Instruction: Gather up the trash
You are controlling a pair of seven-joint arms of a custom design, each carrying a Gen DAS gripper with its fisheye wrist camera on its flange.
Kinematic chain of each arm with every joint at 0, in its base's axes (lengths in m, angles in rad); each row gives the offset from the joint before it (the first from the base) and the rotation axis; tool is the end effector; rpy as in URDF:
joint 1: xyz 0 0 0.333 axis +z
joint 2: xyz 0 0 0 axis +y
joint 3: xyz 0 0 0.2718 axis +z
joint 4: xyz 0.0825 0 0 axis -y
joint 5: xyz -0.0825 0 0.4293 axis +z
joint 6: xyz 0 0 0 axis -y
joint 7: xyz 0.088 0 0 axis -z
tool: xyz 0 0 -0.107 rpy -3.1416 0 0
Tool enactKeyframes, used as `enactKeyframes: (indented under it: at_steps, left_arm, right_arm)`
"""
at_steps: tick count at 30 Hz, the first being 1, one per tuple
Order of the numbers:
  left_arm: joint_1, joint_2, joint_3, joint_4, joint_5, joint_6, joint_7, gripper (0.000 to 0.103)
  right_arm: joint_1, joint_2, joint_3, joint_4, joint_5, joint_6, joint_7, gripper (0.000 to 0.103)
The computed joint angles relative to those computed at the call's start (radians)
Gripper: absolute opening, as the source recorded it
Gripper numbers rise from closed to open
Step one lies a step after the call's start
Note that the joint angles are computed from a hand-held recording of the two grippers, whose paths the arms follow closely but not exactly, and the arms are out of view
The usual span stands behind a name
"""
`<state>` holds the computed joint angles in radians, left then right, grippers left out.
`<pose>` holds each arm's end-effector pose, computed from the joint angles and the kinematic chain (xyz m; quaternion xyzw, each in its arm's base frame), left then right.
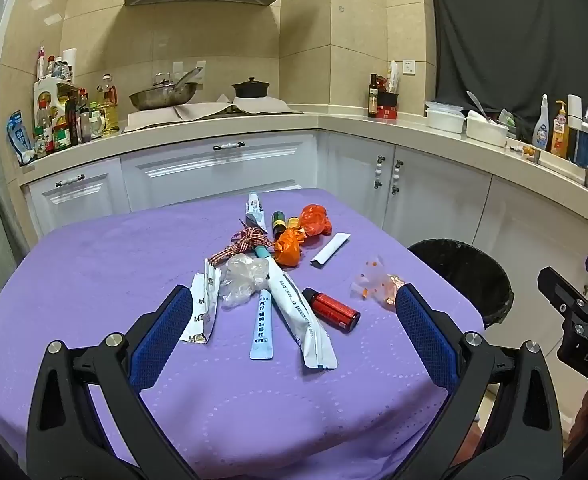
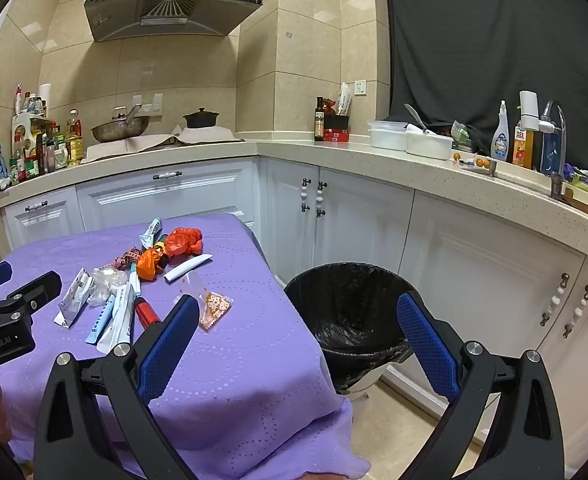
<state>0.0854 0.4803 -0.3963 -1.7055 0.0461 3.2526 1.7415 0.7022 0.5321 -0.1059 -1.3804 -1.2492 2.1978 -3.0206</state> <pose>0.7069 -0.1870 0.4042 -0.4771 0.7040 -0.4316 0.3009 0.6422 0.4140 0.4074 -0.4577 0.6985 -0.4645 0.2947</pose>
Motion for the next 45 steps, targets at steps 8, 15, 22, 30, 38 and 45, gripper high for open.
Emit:
enactKeyframes:
  at_steps: [8,15,22,30,38,45]
  left_arm:
    - [-0.005,0.001,0.004,0.002,-0.008,-0.002,-0.009,0.099]
    - [-0.007,-0.001,0.008,-0.003,-0.004,0.003,-0.013,0.099]
    - [-0.017,-0.006,0.016,-0.003,-0.002,-0.001,-0.02,0.099]
    - [0.0,-0.003,-0.001,-0.004,-0.001,-0.003,-0.014,0.099]
    - [-0.004,0.004,0.004,-0.002,0.0,0.001,-0.013,0.099]
    - [0.002,0.005,-0.003,-0.003,0.001,-0.003,-0.013,0.099]
  right_arm:
    - [0.001,-0.001,-0.001,-0.001,-0.002,-0.001,0.0,0.096]
    - [0.0,-0.003,0.001,-0.002,-0.003,-0.001,-0.001,0.096]
    - [0.0,-0.003,0.002,-0.003,-0.003,-0.001,-0.001,0.096]
    - [0.0,0.0,0.0,0.001,-0.003,0.0,-0.001,0.096]
    - [0.002,0.002,0.0,0.005,0.001,-0.002,-0.005,0.096]
    - [0.003,0.003,-0.001,0.007,0.002,-0.002,-0.006,0.096]
